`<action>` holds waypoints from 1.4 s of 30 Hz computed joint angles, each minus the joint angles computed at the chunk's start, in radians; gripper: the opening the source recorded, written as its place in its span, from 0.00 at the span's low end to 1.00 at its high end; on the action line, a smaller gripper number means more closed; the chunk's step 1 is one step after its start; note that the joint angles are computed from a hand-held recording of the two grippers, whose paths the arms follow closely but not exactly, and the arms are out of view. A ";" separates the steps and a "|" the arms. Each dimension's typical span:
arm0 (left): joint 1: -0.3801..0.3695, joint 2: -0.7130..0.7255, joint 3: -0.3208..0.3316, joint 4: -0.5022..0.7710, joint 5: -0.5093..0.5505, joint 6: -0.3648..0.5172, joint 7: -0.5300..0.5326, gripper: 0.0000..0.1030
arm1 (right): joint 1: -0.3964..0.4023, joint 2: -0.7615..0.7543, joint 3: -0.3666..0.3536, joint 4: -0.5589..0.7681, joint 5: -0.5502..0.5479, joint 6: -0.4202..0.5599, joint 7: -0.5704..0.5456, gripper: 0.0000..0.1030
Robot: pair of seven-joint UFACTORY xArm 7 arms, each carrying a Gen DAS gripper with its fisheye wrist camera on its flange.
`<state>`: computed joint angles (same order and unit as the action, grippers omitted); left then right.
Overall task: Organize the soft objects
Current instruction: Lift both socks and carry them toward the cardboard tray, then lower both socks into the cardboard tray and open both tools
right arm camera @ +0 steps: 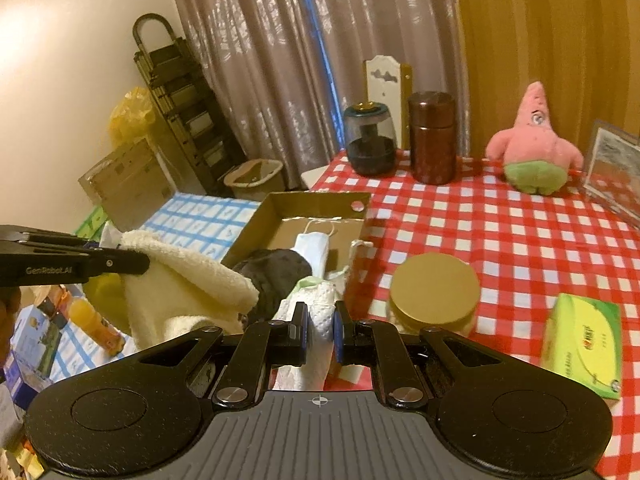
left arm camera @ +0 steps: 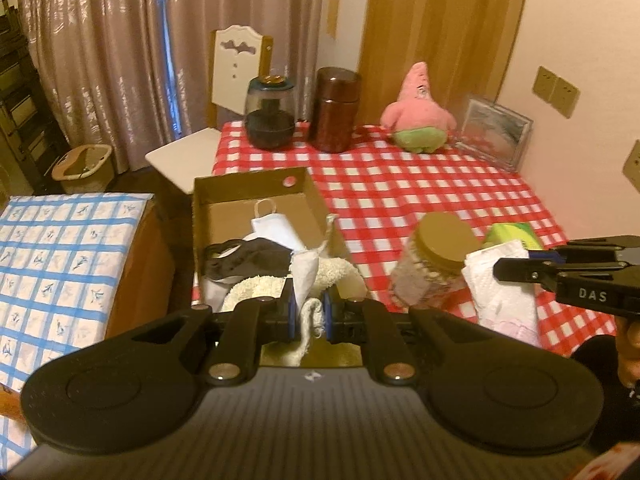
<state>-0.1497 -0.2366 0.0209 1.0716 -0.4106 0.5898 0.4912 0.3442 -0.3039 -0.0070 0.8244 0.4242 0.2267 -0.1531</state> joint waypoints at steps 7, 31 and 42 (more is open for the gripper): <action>0.030 0.136 -0.004 0.101 -0.002 -0.014 0.014 0.11 | 0.008 0.133 0.004 0.094 0.051 -0.010 -0.054 0.12; 0.102 0.582 -0.096 0.415 0.229 -0.090 -0.053 0.11 | -0.123 0.637 0.181 0.460 -0.127 -0.080 0.026 0.12; 0.092 0.740 -0.096 0.571 0.307 -0.077 -0.102 0.11 | -0.034 0.808 0.069 0.595 -0.354 -0.135 0.261 0.10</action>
<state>-0.0578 0.5029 -0.0751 1.6431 -0.1039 0.5129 0.3893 0.3104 0.5038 0.0624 1.4194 0.0707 0.0914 0.1077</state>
